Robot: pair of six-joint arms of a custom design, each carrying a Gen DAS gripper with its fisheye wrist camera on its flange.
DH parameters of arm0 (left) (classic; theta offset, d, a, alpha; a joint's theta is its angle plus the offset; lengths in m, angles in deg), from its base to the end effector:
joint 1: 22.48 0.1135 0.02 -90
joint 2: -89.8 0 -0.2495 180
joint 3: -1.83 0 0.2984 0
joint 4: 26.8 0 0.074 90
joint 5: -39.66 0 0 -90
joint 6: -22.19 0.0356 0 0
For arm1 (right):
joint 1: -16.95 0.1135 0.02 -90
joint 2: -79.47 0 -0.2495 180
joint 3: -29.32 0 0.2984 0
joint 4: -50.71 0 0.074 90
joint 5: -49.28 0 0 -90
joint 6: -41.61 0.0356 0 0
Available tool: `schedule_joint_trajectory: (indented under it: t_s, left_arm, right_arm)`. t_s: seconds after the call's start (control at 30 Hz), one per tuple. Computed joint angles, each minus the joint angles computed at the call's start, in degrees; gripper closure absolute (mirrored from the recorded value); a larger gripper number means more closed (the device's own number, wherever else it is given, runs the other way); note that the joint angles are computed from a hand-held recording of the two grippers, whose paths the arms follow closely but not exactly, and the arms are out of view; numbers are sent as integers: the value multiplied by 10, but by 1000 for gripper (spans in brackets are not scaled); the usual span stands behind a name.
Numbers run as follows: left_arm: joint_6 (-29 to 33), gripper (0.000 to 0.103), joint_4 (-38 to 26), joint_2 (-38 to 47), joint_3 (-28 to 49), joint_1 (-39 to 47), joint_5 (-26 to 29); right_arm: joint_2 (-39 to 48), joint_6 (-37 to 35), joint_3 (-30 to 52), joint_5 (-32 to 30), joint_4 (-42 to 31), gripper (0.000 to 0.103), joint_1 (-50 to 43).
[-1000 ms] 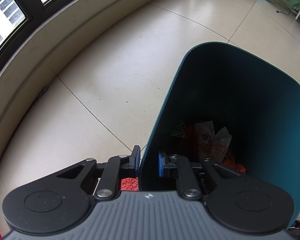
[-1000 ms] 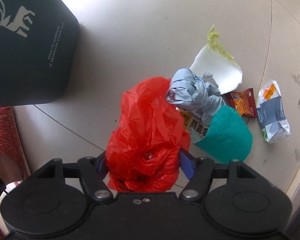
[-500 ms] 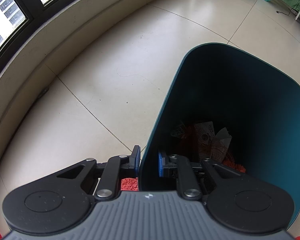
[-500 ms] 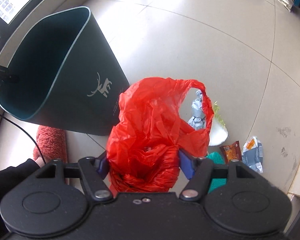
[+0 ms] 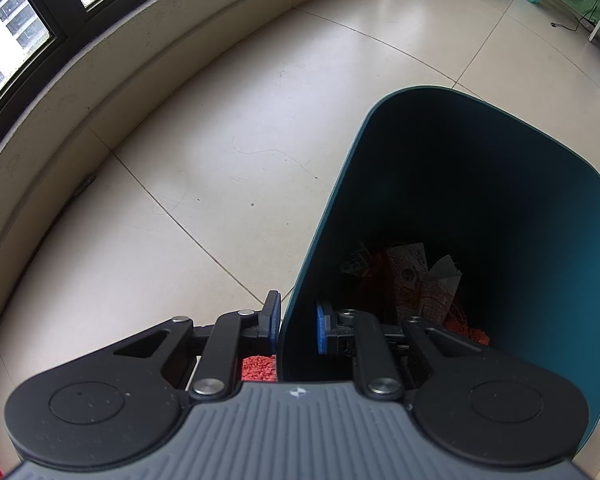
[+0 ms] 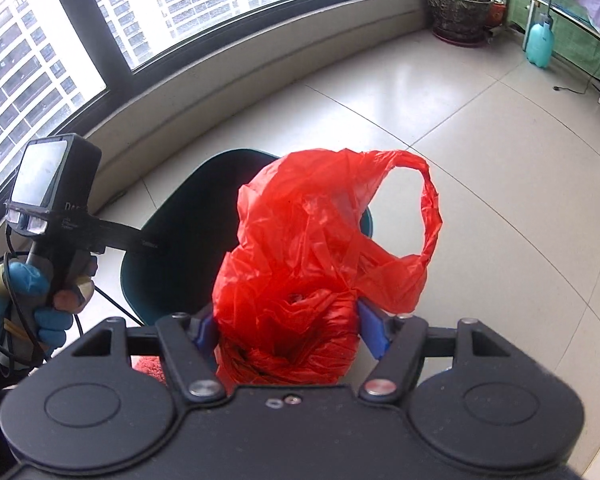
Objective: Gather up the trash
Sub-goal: 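Lift the red plastic bag into the bin and open the right gripper, then reach the right gripper to the grey-blue plastic bag and grasp it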
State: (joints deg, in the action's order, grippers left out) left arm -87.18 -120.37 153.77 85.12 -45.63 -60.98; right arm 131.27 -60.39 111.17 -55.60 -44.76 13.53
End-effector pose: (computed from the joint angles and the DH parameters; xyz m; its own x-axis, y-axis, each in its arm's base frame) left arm 0.2064 -0.0811 0.3315 -0.9477 0.0507 -0.3150 0.0275 0.9966 0.0776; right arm 0.1693 -0.0010 0.3604 -0.8777 -0.1488 -0.4554 -0.2366 0.9612 0.1419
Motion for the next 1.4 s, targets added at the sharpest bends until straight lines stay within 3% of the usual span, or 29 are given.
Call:
schedule_joint_trajectory:
  t_s: [0.1,0.27,0.67,0.73,0.9,1.13,1.4]
  left_arm:
    - [1,86,0,0,1,1,1]
    - [2,86,-1,1,3,2,2]
    - [5,86,2,-1,0,3,4]
    - [6,86,3,-2,-1,3,4]
    - [7,86,3,-4,-2,6,8]
    - [10,86,2,-4,0,9,9]
    - [8,86,1,-2,0,4,4]
  right_arm:
    - [26,59,-11,43,41,36,92]
    - [75,94,-43,89,100,36,178]
    - [178,143,-101,152,193,35,237]
    - [183,149,-105,150,201,34,241]
    - [183,156,-104,143,203,16,239]
    - [150,150,-77,104,165,16,206]
    - [103,67,17,6,52,16,83]
